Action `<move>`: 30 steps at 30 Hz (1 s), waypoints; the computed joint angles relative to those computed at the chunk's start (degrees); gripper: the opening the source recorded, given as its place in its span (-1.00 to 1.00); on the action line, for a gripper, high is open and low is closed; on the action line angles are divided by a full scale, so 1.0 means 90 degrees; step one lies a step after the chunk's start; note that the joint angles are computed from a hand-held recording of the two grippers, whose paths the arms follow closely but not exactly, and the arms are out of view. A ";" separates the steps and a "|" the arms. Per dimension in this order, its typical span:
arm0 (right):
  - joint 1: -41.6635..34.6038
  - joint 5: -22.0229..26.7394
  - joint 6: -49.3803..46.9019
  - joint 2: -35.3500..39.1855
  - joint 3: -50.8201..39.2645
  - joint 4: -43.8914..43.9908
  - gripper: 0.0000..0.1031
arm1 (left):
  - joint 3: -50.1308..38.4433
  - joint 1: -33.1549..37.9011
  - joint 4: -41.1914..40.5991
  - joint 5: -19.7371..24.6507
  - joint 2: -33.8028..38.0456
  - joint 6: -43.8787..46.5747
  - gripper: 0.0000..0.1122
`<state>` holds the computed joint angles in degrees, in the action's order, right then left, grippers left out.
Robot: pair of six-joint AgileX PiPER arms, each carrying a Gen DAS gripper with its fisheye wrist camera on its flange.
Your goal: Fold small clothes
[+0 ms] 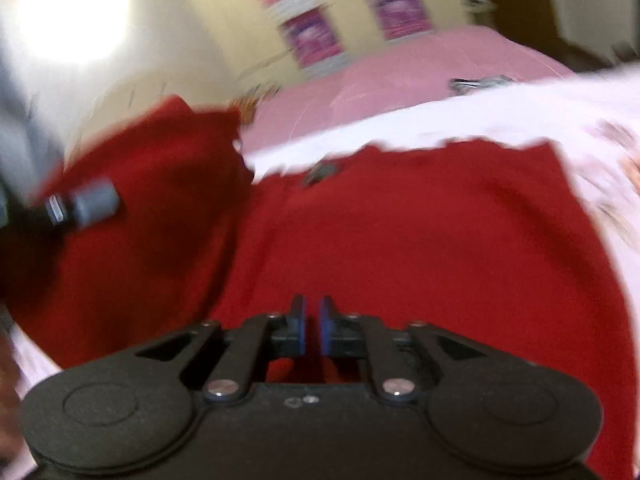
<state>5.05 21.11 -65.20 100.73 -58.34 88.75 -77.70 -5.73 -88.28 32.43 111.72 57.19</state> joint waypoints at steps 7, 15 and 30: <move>-0.2354 0.2346 0.0327 -0.0342 0.0747 0.0433 -0.41 | -0.0693 -0.1195 0.1059 -0.0650 0.0803 -0.1050 -0.35; -0.2624 0.3406 0.0166 -0.0017 0.0794 0.0559 0.36 | -0.0309 -0.0118 0.1000 0.0861 -0.0313 -0.0241 0.62; -0.0711 0.1138 0.2188 -0.0004 -0.0908 -0.3203 -0.67 | -0.0609 0.0216 0.4016 -0.0523 0.0327 -0.2746 0.62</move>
<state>-1.35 31.35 -45.51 100.70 -66.51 59.92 -83.18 -3.79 -52.13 27.72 114.66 32.48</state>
